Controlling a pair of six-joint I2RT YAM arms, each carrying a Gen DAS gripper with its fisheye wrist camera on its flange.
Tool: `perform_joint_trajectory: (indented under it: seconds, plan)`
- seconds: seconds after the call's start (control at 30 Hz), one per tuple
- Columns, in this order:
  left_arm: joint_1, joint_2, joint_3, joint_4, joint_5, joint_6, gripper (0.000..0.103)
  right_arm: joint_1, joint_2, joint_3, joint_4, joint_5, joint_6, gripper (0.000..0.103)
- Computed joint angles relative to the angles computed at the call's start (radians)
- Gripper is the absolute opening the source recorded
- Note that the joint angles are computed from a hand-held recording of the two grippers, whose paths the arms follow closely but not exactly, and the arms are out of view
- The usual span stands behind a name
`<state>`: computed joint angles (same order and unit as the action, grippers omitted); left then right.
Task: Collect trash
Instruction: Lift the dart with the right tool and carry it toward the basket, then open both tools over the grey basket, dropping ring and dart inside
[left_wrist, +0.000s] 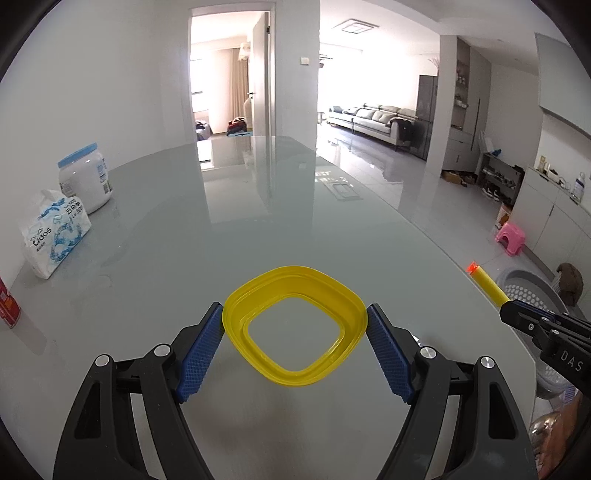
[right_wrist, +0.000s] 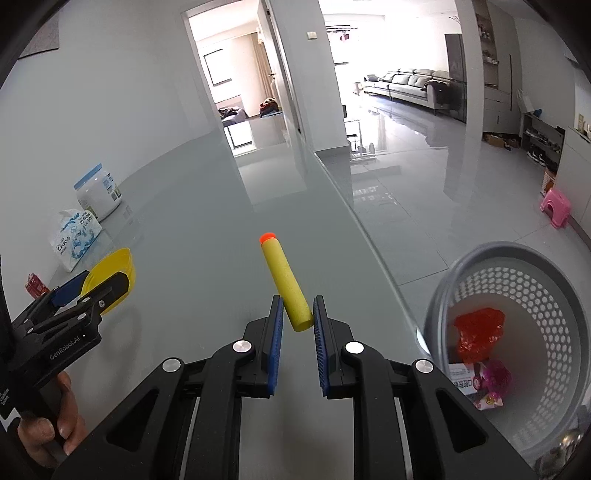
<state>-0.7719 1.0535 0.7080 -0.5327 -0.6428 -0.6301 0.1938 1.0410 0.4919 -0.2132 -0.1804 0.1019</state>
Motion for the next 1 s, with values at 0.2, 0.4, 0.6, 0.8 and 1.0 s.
perform_joint_trajectory:
  seconds: [0.2,0.4,0.6,0.8,1.0]
  plan:
    - [-0.161,0.19,0.117,0.053,0.0,-0.035,0.075,-0.339,-0.152,-0.085,-0.112,-0.143,-0.155,0.016]
    - [-0.262,0.431,0.298,0.134,0.037,0.024,0.075,-0.814,-0.082,-0.085,-0.164,-0.35,-0.374,0.016]
    - [-0.289,0.664,0.516,0.186,0.111,0.114,0.075,-1.08,0.088,-0.022,-0.144,-0.412,-0.487,0.016]
    - [-0.274,0.845,0.707,0.178,0.169,0.172,0.075,-1.076,0.194,0.021,-0.067,-0.389,-0.448,0.016]
    - [-0.246,0.931,0.797,0.157,0.224,0.182,0.076,-1.04,0.235,0.031,-0.021,-0.375,-0.426,0.016]
